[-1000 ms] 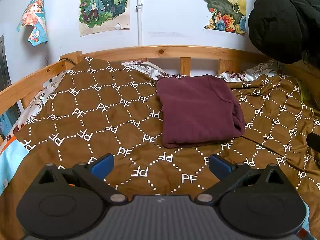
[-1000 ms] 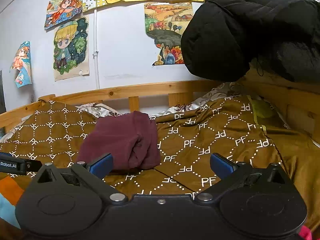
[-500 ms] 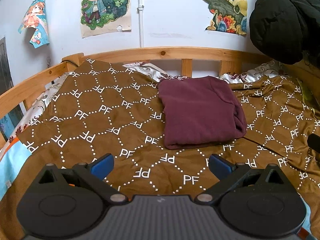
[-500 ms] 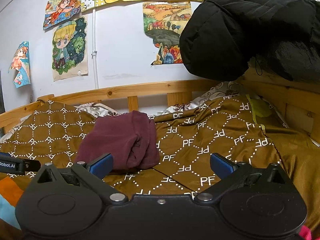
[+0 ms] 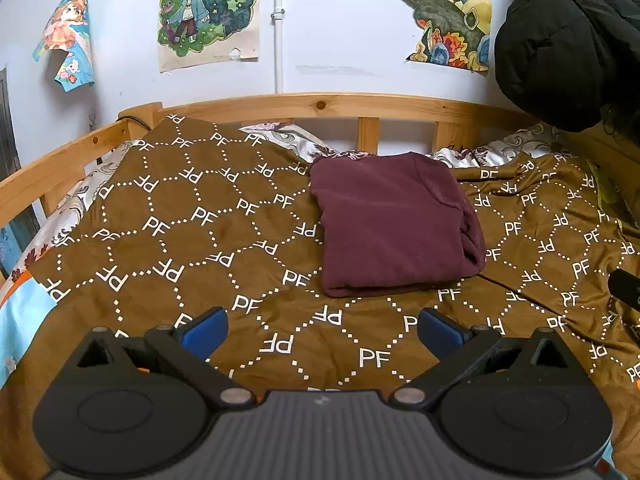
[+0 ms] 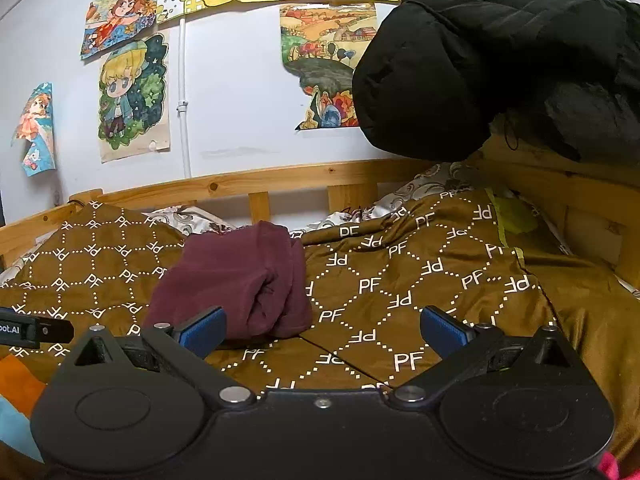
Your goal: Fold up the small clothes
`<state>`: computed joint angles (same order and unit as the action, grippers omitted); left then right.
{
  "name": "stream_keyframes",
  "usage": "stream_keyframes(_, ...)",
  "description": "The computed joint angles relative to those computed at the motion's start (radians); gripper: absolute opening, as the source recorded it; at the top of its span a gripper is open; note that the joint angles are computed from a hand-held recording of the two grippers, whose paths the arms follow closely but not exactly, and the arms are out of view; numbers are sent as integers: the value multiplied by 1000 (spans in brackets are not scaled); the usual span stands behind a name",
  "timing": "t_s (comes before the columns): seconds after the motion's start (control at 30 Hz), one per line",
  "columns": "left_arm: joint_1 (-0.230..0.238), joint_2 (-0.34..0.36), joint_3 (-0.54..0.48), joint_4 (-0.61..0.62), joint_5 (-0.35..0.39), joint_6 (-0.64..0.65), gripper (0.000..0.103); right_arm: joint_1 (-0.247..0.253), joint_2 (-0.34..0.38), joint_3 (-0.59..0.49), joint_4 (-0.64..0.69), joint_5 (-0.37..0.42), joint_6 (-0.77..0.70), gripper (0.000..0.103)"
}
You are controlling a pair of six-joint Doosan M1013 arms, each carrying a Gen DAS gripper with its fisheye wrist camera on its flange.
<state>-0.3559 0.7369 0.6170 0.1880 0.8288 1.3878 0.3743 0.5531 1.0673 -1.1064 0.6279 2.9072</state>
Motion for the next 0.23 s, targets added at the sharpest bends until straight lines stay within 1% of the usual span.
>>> stream_keyframes(0.23, -1, 6, -10, 16, 11, -13, 102, 0, -1, 2, 0, 1, 1, 102)
